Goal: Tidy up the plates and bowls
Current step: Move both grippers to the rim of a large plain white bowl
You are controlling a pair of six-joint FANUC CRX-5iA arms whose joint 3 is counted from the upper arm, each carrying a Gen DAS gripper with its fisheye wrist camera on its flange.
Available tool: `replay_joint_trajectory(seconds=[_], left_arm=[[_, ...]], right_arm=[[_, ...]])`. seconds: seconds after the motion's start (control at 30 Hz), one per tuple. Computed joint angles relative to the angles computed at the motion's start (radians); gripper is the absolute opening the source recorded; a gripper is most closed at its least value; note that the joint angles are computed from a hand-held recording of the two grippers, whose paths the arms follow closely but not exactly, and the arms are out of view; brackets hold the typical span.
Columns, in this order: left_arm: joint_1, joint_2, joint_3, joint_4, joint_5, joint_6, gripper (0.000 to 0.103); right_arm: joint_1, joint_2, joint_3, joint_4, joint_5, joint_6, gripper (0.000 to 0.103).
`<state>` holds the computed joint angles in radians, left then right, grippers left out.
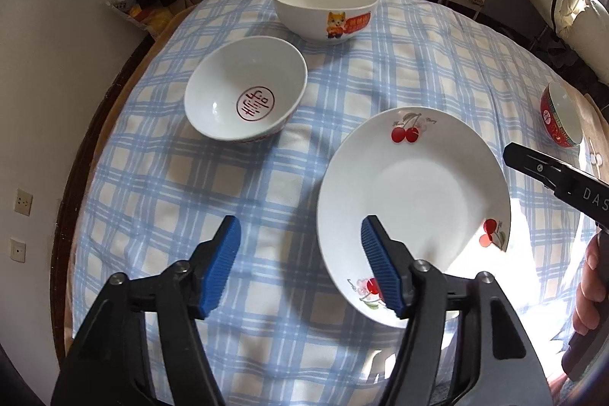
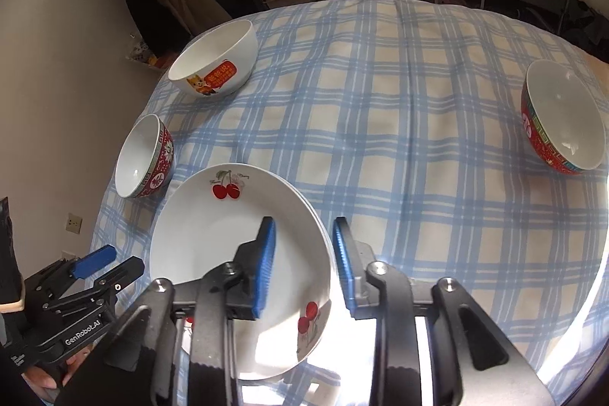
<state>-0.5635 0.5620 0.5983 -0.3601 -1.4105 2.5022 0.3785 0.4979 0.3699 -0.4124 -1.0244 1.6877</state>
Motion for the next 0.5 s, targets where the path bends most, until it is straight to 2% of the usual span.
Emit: replay_joint_trajectory(seconds=[0.07, 0.13, 0.17, 0.23, 0.3, 0.4, 0.5], left_arm=[[-0.006, -0.015, 0.004, -0.024, -0.005, -0.005, 0.077], [-0.014, -0.025, 0.015, -0.048, -0.019, -0.007, 0.083], [-0.013, -0.027, 0.022, -0.057, -0.024, -0.009, 0.084], [-0.013, -0.027, 0.041, -0.076, -0.042, -0.011, 0.088], [-0.007, -0.020, 0.068, -0.085, -0.069, -0.020, 0.088], [0.009, -0.017, 0.099, -0.079, -0.088, -0.050, 0.088], [0.023, -0.004, 0.154, -0.109, -0.136, -0.059, 0.088]], right_arm=[[0.001, -0.007, -0.002, 0.001, -0.002, 0.008, 0.056], [0.004, -0.016, -0.007, 0.004, 0.005, 0.010, 0.067], [0.004, -0.020, -0.007, -0.002, 0.007, 0.017, 0.071], [0.001, -0.026, -0.003, -0.021, 0.009, 0.039, 0.084], [0.003, -0.034, -0.003, -0.032, 0.023, 0.060, 0.091], [0.024, -0.039, 0.007, 0.013, 0.043, 0.055, 0.101], [0.036, -0.052, 0.011, 0.036, 0.093, 0.059, 0.103]])
